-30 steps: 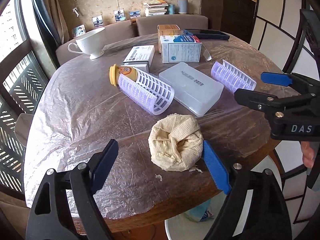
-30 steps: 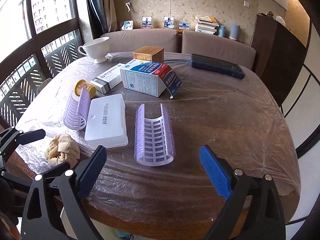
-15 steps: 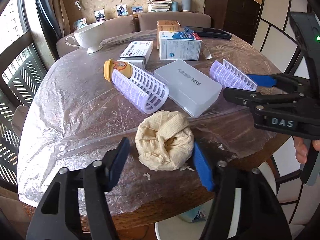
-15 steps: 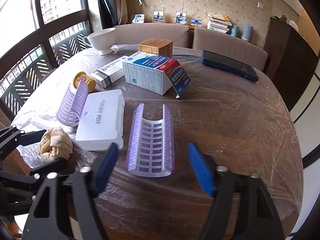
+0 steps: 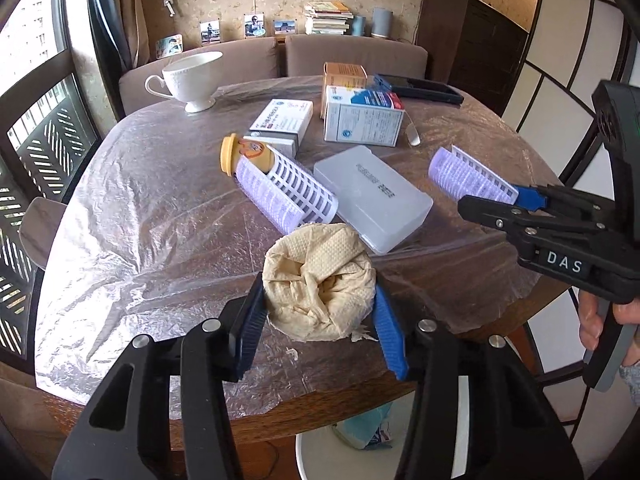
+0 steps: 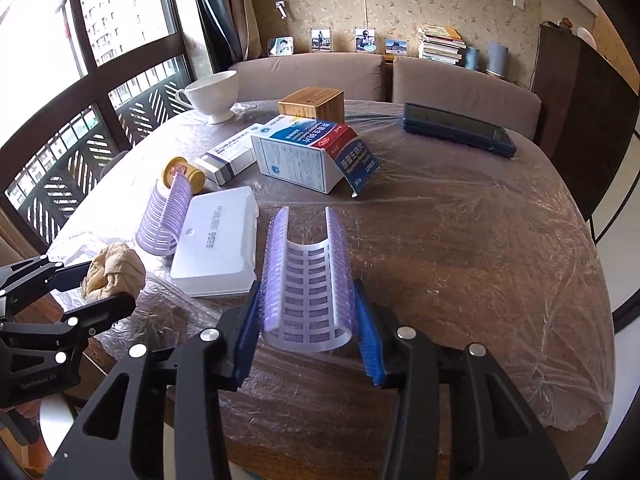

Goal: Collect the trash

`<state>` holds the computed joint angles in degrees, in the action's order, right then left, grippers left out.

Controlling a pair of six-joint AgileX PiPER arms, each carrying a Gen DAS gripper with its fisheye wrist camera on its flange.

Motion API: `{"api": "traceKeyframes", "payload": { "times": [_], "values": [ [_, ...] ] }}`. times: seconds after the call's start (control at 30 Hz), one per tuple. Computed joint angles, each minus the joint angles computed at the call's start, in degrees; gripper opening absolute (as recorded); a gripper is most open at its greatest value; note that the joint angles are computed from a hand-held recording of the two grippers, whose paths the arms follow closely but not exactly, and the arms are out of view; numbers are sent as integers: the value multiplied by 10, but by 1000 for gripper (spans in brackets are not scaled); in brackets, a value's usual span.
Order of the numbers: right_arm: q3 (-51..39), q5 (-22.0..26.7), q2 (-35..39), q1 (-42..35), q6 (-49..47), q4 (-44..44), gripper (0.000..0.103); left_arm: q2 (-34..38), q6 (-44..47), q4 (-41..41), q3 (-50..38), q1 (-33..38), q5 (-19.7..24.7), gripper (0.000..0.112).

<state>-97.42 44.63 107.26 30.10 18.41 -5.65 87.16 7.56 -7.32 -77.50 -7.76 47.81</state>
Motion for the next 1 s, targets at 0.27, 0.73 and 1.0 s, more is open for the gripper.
{"api": "traceKeyframes", "payload": {
  "times": [0.27,0.73,1.0],
  "values": [
    [23,0,-26,0,16,1,43,1,-21,14,-12,1,10,51],
    [54,7,-59,14,52,-10,43,-5,-23,2,-14,8,24,51],
    [60,14,-70,32,91,-40,43,-12,5,-17,-12,17,30,51]
  ]
}}
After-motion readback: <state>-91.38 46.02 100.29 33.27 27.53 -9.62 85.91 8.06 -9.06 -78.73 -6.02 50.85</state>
